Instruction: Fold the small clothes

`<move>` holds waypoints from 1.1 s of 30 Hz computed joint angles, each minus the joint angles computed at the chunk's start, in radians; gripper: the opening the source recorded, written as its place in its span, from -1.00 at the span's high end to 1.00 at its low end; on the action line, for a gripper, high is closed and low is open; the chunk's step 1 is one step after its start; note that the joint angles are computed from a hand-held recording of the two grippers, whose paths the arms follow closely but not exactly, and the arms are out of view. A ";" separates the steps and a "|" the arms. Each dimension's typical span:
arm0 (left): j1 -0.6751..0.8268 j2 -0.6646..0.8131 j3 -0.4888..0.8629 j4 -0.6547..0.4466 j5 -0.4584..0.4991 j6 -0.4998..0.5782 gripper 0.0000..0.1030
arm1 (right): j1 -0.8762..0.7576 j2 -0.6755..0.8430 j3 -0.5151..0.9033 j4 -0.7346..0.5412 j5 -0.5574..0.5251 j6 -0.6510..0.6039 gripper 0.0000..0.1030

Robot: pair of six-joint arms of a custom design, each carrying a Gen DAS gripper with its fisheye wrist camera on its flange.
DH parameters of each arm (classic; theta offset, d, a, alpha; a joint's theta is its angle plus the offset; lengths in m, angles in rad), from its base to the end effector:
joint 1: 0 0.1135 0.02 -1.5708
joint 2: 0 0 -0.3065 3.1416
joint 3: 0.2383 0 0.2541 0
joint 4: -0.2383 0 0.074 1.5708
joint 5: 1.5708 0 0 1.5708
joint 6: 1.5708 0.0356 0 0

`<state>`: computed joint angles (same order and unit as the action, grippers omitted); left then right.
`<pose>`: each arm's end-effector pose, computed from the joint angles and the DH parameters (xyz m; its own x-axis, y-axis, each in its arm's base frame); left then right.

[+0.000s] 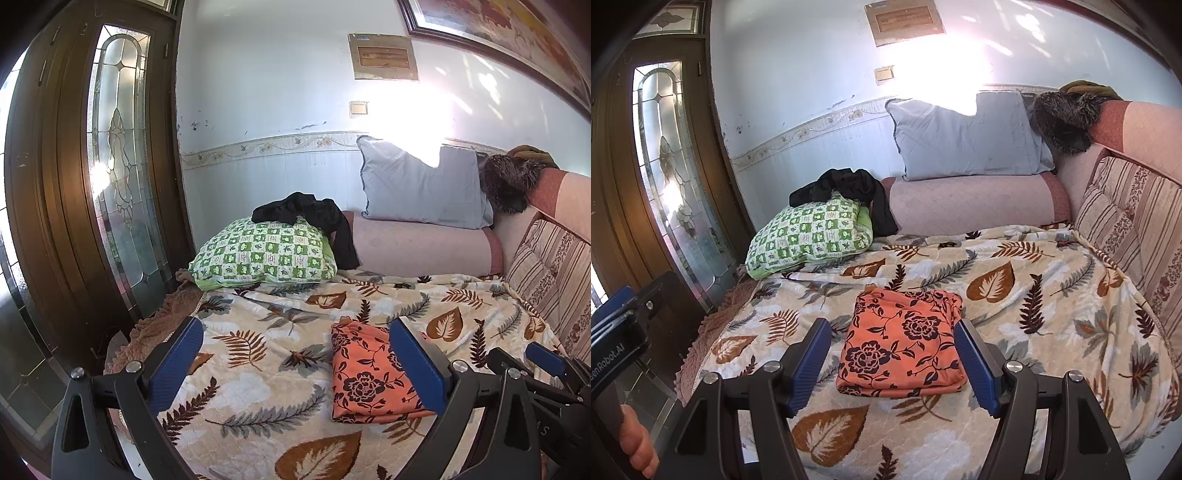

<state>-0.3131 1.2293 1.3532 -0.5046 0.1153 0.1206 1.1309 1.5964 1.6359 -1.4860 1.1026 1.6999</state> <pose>0.2428 -0.0829 0.4517 -0.3019 0.2234 -0.9268 0.4472 0.8918 0.0693 0.1494 0.2429 0.4002 -0.3038 0.4054 -0.8622 0.4656 0.8527 0.2370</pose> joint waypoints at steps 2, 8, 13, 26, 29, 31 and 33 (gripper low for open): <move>0.001 0.004 0.009 -0.010 0.012 0.005 -0.96 | 0.001 0.001 0.003 -0.014 0.007 0.015 -0.41; 0.001 0.004 0.016 -0.011 0.028 0.016 -0.96 | 0.001 0.006 0.013 -0.043 0.019 0.038 -0.41; 0.018 0.013 0.021 -0.014 0.051 0.013 -0.96 | -0.013 0.011 0.017 -0.028 0.015 0.018 -0.41; 0.063 0.027 0.015 -0.005 0.095 0.013 -0.96 | -0.039 0.040 0.034 0.040 0.010 -0.089 -0.41; 0.067 0.024 0.013 -0.004 0.103 0.016 -0.96 | -0.041 0.051 0.048 0.047 0.012 -0.107 -0.41; 0.078 0.023 0.010 0.000 0.114 0.014 -0.96 | -0.044 0.058 0.057 0.054 0.013 -0.124 -0.41; 0.088 0.023 0.011 0.000 0.125 0.012 -0.96 | -0.048 0.063 0.063 0.068 0.011 -0.146 -0.41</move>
<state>-0.2255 1.2520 1.3643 -0.5050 0.2402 0.1326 1.0826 1.6599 1.6987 -1.4182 1.1138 1.5539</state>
